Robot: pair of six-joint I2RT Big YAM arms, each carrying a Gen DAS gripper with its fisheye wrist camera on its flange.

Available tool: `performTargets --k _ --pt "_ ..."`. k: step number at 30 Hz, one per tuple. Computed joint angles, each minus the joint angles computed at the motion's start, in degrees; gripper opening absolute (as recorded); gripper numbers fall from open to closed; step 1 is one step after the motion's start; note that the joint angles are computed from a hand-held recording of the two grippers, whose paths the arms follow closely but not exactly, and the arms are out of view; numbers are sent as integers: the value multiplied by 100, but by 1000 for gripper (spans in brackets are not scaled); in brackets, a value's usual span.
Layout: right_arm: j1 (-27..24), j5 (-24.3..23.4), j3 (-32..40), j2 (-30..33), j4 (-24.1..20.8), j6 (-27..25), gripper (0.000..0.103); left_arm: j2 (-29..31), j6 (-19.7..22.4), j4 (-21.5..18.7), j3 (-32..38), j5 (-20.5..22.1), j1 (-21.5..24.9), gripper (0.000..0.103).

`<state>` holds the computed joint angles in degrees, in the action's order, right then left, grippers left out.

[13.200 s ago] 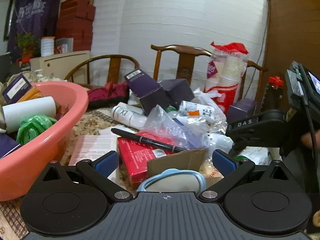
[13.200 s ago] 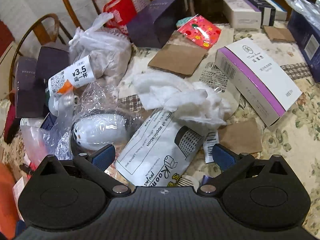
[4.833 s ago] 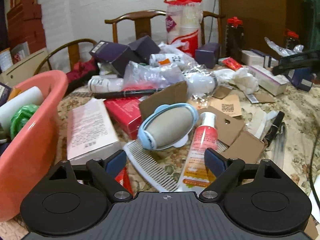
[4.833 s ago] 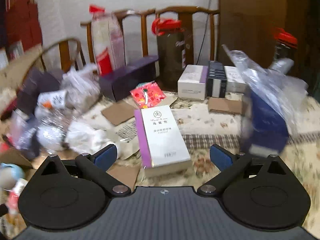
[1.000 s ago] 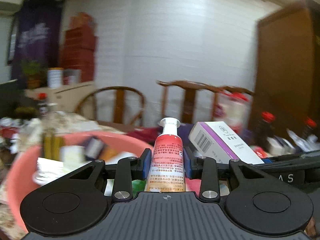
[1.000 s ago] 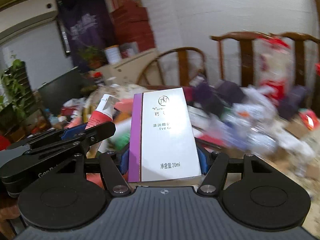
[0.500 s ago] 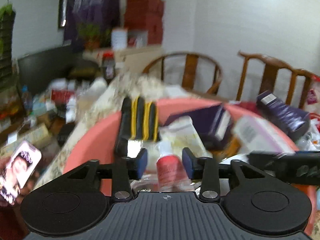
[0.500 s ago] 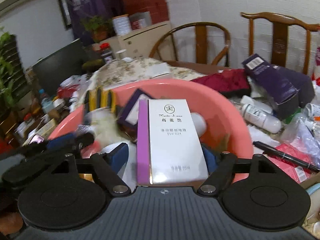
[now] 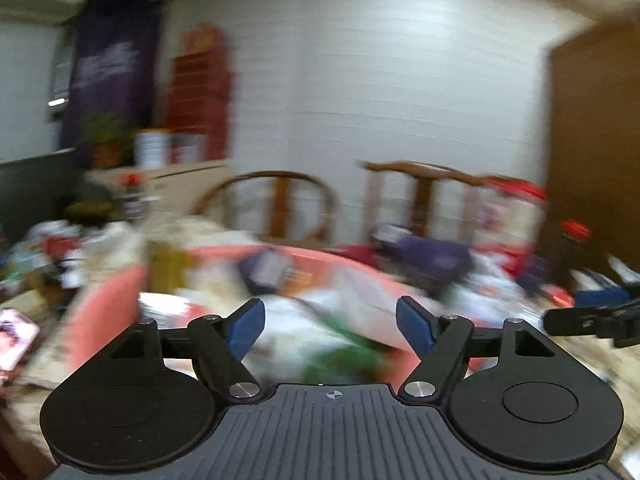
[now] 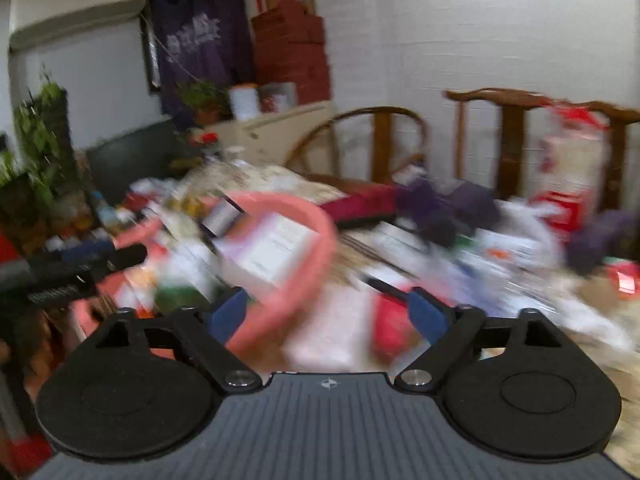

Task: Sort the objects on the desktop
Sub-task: 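Carry the box and spray bottle into the pink basin and open both grippers, then grasp the dark blue pen with the right gripper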

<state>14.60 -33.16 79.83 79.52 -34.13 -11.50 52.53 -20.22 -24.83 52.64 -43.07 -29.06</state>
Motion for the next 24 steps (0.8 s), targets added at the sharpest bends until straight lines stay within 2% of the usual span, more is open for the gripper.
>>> performTargets --k 2,4,6,8,12,16,18,20,22,24 --pt "-396 150 -410 -200 93 -392 93 378 18 209 72 194 -363 85" --pt "-755 349 -739 -305 156 -803 93 839 -24 363 192 610 -559 85" --pt "-1089 566 -1050 -341 382 -1051 93 1366 -80 463 394 940 -680 85" --pt "-1356 727 -1135 -215 376 -1145 93 1878 -126 440 680 1247 -652 85" --pt "-1677 721 -903 256 74 -852 93 2518 -381 240 1147 1730 -441 85" --pt "-1658 860 -562 665 -47 -784 93 2837 -357 91 1361 1709 -347 85" --pt "-1604 928 -159 1007 -348 -418 93 2997 -378 -49 1501 1715 -307 85" --pt "-1600 714 182 1304 -585 34 98 3099 -351 -97 1567 1710 -287 85" --pt "-1470 854 252 1373 -512 194 100 3183 -350 -165 1621 1709 -276 86" --pt "-1306 1186 166 1313 -365 351 100 3248 -338 -156 1642 1745 -253 86"
